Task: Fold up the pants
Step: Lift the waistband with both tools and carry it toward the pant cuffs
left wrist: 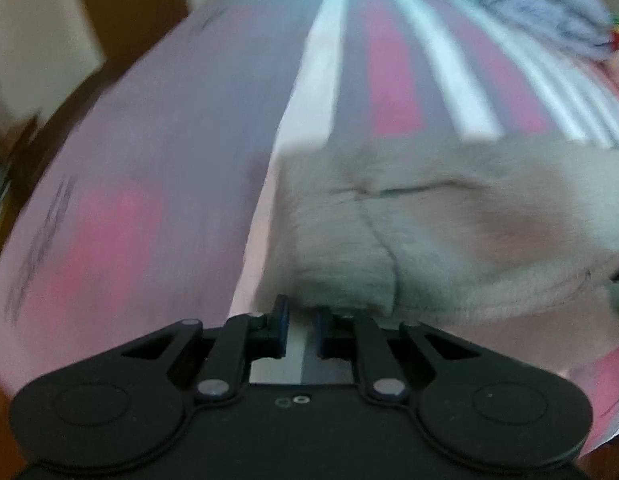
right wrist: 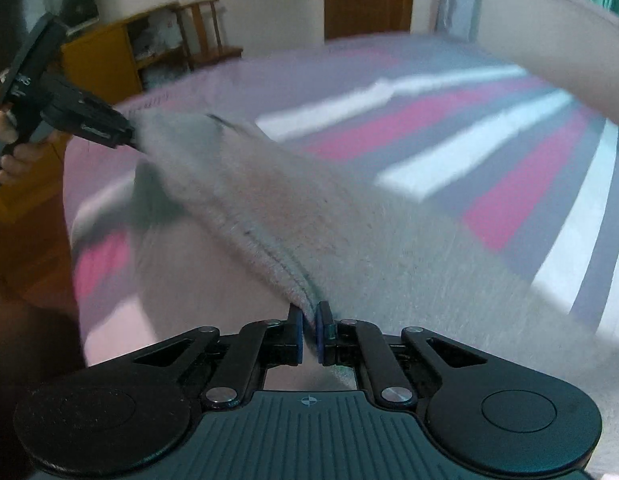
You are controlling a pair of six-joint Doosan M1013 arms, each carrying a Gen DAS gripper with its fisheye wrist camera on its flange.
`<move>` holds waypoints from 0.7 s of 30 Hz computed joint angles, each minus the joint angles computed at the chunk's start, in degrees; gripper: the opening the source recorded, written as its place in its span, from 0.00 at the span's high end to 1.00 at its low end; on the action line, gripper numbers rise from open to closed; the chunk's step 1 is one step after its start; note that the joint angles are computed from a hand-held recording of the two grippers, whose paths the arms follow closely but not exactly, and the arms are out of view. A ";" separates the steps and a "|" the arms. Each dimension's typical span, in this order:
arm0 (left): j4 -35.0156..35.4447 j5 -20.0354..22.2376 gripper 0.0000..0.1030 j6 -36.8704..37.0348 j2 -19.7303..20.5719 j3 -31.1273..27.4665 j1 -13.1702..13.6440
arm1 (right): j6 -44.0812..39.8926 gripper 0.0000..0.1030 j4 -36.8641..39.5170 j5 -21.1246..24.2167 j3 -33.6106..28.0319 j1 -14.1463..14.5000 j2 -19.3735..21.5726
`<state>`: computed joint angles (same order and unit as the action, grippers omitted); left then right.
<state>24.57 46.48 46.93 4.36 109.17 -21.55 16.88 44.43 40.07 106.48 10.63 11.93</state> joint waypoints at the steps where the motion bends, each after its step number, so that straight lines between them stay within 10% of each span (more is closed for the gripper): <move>1: -1.98 0.72 0.97 -0.30 0.06 0.12 0.35 | 1.36 0.93 -1.32 -1.46 1.20 0.60 -0.22; 10: -18.98 -1.34 0.81 -4.40 -2.53 -0.02 3.91 | 2.85 0.72 -3.99 -9.07 4.47 2.84 -2.27; 21: -23.52 -3.02 0.81 -12.79 -1.23 -0.32 4.91 | -1.94 0.72 -4.39 -12.90 5.69 4.74 -1.70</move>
